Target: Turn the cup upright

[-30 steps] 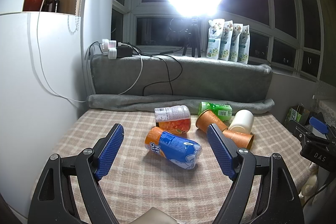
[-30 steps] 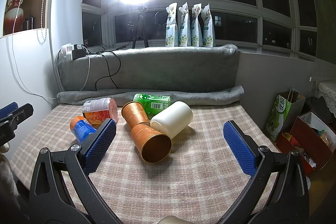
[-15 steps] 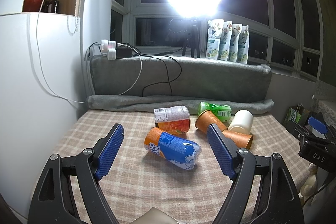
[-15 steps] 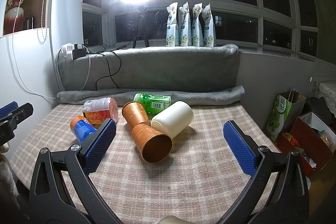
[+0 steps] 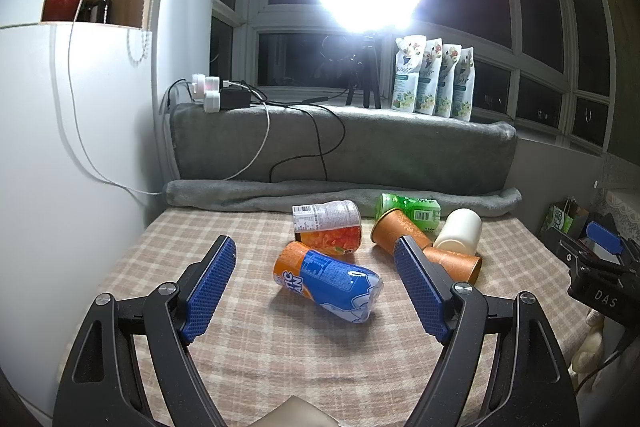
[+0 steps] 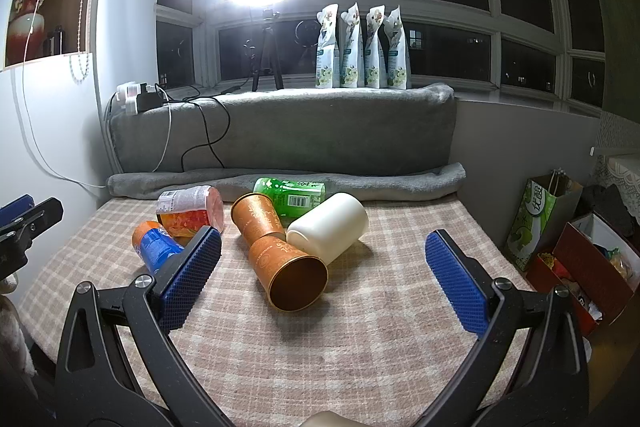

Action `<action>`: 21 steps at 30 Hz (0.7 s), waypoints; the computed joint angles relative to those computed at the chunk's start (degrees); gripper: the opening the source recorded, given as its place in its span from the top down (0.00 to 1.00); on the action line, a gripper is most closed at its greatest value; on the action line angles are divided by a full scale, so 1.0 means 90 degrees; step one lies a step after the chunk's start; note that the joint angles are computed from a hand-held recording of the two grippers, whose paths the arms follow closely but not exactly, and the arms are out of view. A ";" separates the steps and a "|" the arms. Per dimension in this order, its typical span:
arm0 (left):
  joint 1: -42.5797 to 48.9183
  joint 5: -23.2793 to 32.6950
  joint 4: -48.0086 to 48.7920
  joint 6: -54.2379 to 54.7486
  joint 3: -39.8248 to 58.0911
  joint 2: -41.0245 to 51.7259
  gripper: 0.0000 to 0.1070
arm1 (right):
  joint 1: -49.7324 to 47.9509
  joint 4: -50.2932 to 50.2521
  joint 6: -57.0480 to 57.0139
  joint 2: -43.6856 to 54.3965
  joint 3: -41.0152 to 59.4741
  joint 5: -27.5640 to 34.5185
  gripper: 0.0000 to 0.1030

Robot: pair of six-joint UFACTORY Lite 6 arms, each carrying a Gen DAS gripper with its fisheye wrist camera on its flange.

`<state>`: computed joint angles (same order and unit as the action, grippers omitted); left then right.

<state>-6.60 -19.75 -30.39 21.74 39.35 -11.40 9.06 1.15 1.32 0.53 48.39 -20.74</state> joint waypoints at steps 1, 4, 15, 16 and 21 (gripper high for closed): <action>-0.0016 0.0007 -0.0054 0.0048 0.0015 0.0006 0.24 | 0.0000 0.0007 -0.0005 0.0003 0.0004 0.0004 0.00; -0.0005 -0.0009 0.0026 -0.0029 0.0002 0.0019 0.24 | 0.0007 0.0037 -0.0025 0.0007 0.0010 0.0002 0.00; 0.0065 -0.0009 0.0336 -0.0328 -0.0004 0.0117 0.24 | -0.0079 -0.0485 0.0372 0.0306 0.0332 0.0136 0.00; 0.0077 0.0006 0.0392 -0.0376 0.0023 0.0163 0.24 | -0.0111 -0.0737 0.0585 0.0375 0.0432 0.0205 0.00; 0.0161 0.0105 0.0807 -0.0782 0.0122 0.0364 0.24 | -0.0246 -0.2158 0.1794 0.1212 0.1310 0.0450 0.00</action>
<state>-5.15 -18.81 -23.13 14.70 40.44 -8.13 6.84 -18.27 17.46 11.45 60.18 -16.68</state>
